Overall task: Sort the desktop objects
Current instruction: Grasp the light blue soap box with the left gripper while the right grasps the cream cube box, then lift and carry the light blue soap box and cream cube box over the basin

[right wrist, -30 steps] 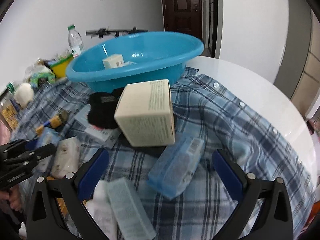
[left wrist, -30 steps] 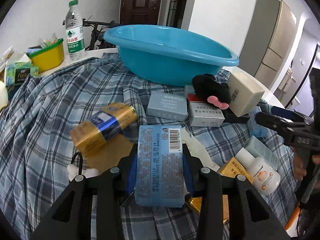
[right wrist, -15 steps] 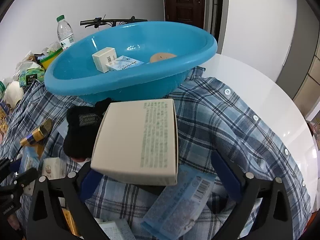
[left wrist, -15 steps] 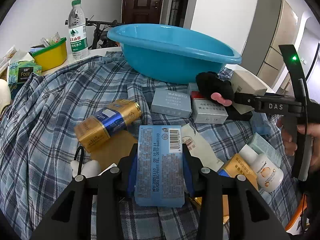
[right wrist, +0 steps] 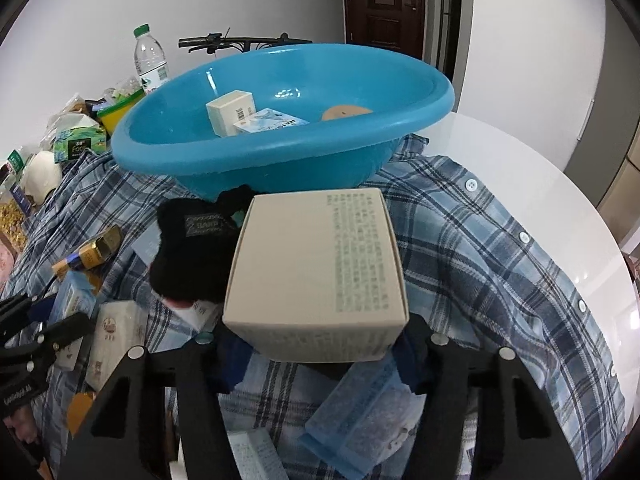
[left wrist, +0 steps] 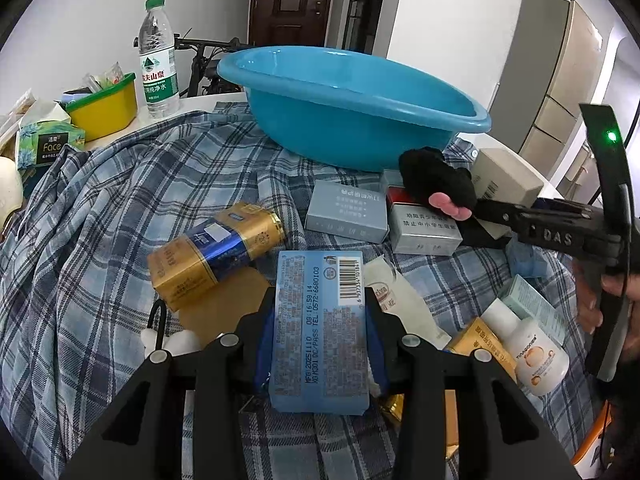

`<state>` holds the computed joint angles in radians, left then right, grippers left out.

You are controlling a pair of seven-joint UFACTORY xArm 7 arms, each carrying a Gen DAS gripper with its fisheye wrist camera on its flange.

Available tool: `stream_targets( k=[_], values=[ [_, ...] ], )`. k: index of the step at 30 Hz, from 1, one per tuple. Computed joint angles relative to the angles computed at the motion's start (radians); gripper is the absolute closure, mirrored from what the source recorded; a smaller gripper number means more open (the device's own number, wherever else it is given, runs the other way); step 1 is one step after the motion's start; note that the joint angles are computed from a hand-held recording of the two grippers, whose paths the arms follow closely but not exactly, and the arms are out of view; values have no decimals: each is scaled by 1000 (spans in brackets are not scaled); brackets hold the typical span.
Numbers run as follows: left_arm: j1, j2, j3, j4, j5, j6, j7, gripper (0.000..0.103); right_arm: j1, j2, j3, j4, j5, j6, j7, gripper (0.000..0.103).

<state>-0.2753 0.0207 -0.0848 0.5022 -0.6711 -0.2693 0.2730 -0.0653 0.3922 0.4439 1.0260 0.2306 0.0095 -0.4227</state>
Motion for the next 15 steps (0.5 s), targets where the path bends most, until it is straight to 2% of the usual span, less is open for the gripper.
stream_targets(
  k=[4, 8, 11, 13, 15],
  values=[
    [-8, 2, 4, 6, -30, 2, 29, 62, -91, -25, 95, -53, 23, -18, -42, 46],
    [-44, 8, 13, 27, -156, 3, 146, 62, -184, -60, 190, -128, 36, -72, -67, 46],
    [-43, 4, 8, 21, -157, 0, 144, 62, -328, -64, 329, -171, 27, -85, -60, 46],
    [-46, 3, 4, 22, -181, -6, 160, 62, -456, -56, 452, -203, 22, -88, -53, 46],
    [-40, 0, -1, 19, -175, -5, 153, 62, -520, -54, 511, -229, 6, -99, -36, 46]
  ],
)
